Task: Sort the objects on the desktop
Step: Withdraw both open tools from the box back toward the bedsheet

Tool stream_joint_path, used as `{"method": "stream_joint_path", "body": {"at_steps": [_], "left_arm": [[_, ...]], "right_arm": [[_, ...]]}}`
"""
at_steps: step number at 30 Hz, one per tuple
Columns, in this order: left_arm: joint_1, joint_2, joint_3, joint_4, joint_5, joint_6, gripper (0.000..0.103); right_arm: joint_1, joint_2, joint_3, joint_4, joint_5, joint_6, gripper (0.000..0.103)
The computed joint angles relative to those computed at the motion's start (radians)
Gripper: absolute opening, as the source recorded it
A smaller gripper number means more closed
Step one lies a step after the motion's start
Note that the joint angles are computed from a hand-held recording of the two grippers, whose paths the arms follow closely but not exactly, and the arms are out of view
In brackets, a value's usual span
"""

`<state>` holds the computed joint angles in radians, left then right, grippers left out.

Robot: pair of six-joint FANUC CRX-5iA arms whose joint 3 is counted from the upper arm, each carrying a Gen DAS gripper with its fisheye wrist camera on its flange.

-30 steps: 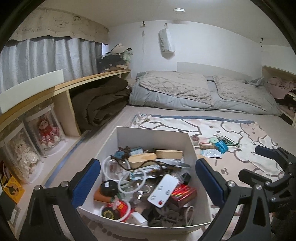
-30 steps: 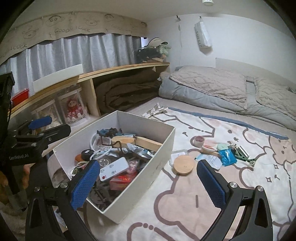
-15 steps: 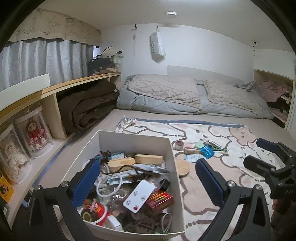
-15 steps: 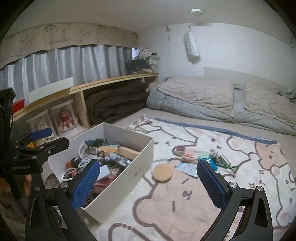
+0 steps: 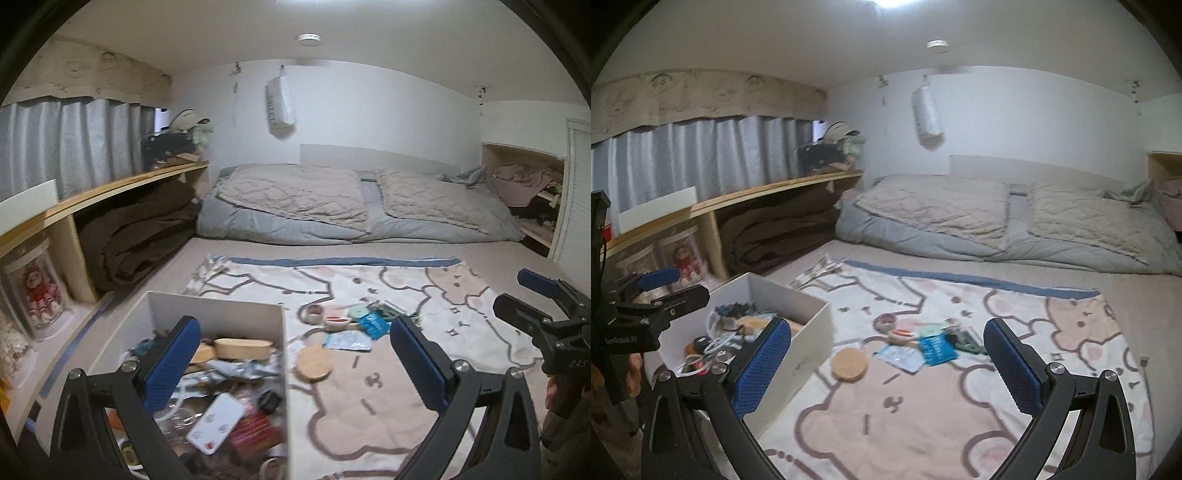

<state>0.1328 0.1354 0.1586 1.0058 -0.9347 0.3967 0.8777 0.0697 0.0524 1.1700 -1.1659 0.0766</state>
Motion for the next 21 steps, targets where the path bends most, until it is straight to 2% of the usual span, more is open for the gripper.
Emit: {"method": "stream_joint_path", "body": {"at_steps": [7, 14, 18, 21], "left_arm": [[-0.074, -0.017, -0.023, -0.028, 0.025, 0.000, 0.103], [-0.148, -0.015, -0.029, -0.130, 0.044, 0.058, 0.103], [-0.189, -0.014, -0.045, -0.199, 0.095, 0.127, 0.103], [-0.221, 0.011, -0.022, -0.297, 0.111, 0.248, 0.103]], "right_arm": [[-0.008, -0.057, -0.067, 0.006, -0.039, -0.039, 0.103], [-0.016, -0.110, -0.140, 0.009, -0.063, -0.094, 0.103], [-0.027, -0.141, -0.186, 0.005, -0.066, -0.137, 0.103], [-0.039, -0.162, -0.218, -0.006, -0.062, -0.170, 0.103]]}}
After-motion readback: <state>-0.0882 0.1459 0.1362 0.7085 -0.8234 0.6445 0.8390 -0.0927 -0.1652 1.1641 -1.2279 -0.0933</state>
